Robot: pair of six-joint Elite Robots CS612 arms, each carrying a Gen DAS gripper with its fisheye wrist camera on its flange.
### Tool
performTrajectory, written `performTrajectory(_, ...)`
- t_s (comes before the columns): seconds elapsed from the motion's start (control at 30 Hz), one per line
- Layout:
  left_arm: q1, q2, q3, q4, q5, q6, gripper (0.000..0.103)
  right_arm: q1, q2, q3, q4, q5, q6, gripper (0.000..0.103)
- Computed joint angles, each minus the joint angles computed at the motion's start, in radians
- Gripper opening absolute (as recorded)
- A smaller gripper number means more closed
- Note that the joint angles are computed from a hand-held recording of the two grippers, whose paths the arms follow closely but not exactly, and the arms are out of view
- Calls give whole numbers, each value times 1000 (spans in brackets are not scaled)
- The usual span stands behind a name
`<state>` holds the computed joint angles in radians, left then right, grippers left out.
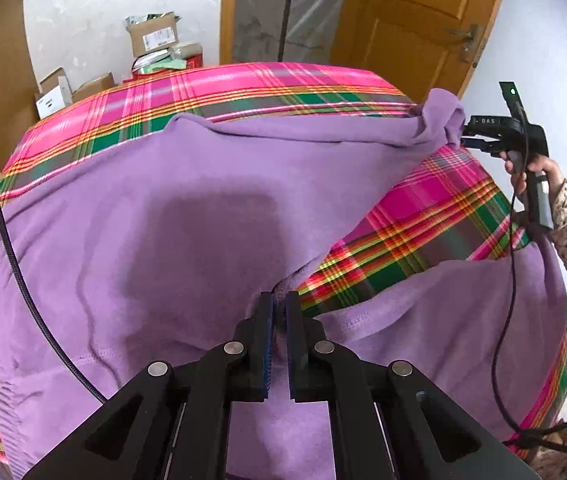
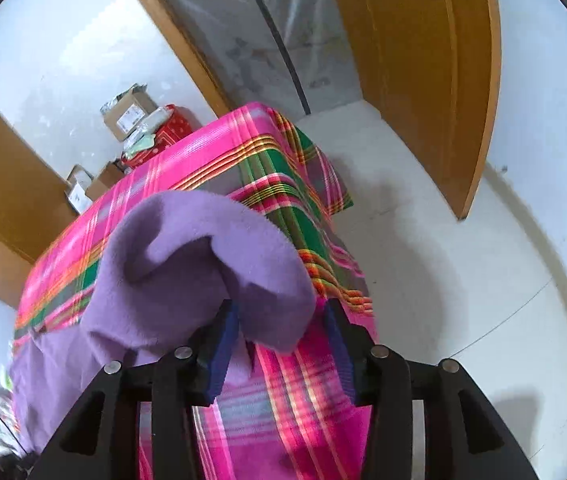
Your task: Fold clothes
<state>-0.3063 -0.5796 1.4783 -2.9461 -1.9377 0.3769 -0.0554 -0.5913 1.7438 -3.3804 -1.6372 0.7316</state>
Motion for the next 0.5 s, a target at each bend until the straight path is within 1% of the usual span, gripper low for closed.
performTrajectory(0.03,0,1,-2,3,-1,-3,6,0,4,0,-15,-6,25,40)
performTrajectory(0.07,1,2,-3,3,-2,-7,6,3,2,6,-21,-27,32,24)
performTrajectory(0.1,2,3,-4,3,-5,-11,6,5,0,12,-28,-46,39,2)
performTrajectory(0.23,3,2,-4,3,-8,-17,6,-1,-18,71,-144,-8,57,3)
performTrajectory(0.3,5,0,0,-6,-13,-18,6,6,-36,96,-172,-40,55,3)
performTrajectory(0.37,8,-3,4,-17,-22,-24,6,10,-58,123,-191,-51,62,2)
performTrajectory(0.5,14,-4,4,-19,-38,-41,6,24,-100,172,-223,-95,99,2)
